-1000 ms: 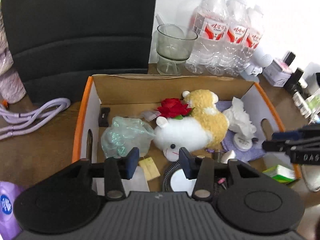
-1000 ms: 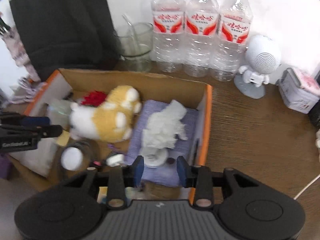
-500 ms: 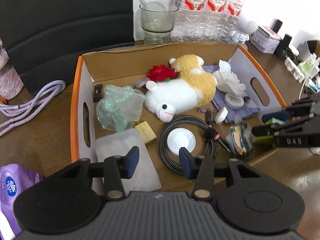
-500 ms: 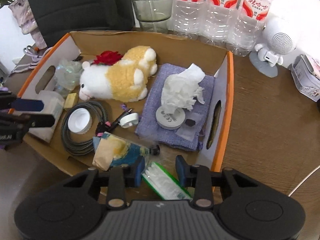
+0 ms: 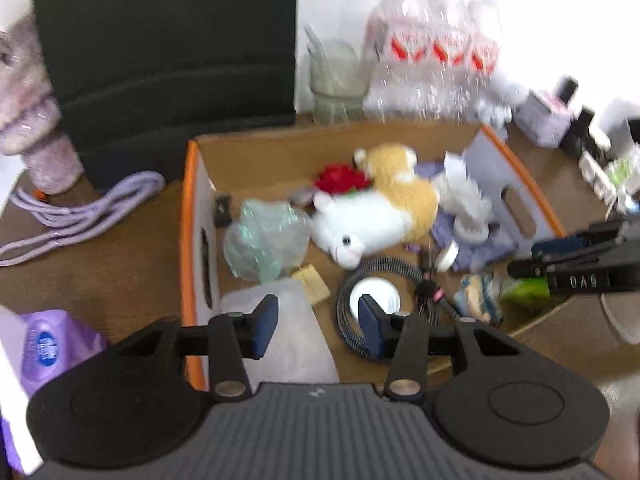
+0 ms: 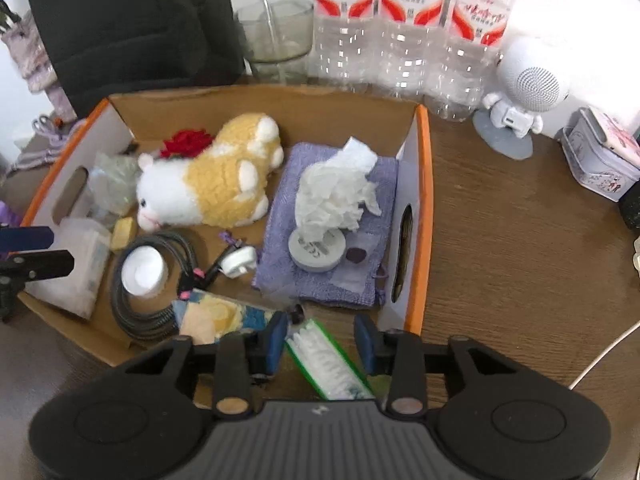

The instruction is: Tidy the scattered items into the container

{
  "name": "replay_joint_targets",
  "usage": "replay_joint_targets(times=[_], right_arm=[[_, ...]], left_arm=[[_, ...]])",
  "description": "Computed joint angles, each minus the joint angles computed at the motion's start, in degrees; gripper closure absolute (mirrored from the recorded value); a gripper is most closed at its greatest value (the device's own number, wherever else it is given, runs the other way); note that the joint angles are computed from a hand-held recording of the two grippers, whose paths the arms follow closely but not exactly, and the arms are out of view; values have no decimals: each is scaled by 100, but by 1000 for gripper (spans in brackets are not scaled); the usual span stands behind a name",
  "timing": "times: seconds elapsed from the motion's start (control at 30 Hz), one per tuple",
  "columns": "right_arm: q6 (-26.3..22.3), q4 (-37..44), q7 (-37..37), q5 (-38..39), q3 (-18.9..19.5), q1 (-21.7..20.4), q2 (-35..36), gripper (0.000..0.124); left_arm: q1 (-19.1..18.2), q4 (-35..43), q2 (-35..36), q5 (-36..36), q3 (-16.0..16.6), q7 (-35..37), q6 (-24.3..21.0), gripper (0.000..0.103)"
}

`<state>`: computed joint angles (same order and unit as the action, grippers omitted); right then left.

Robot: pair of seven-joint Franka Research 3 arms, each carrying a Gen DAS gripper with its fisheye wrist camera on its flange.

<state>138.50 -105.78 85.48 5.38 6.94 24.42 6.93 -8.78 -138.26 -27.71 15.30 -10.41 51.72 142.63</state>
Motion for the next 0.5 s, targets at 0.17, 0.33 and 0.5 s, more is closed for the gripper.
replay_joint_targets(times=[0.17,0.33,0.5], right_arm=[[1519,-1202,-256,1013,124,-8,-1030,33],[4671,-3010,97,925,511,-11,-1829,28],[5418,-3572,12,1047,1239,-539,-2144,28]], left_arm=[[1345,-524,-895,2553,-1655,-2684,636,6],[1552,-1011,-1401,3539,-2367,-4715,894,2],[987,-1259,-1986,3846,-2220,-5112,511,0]])
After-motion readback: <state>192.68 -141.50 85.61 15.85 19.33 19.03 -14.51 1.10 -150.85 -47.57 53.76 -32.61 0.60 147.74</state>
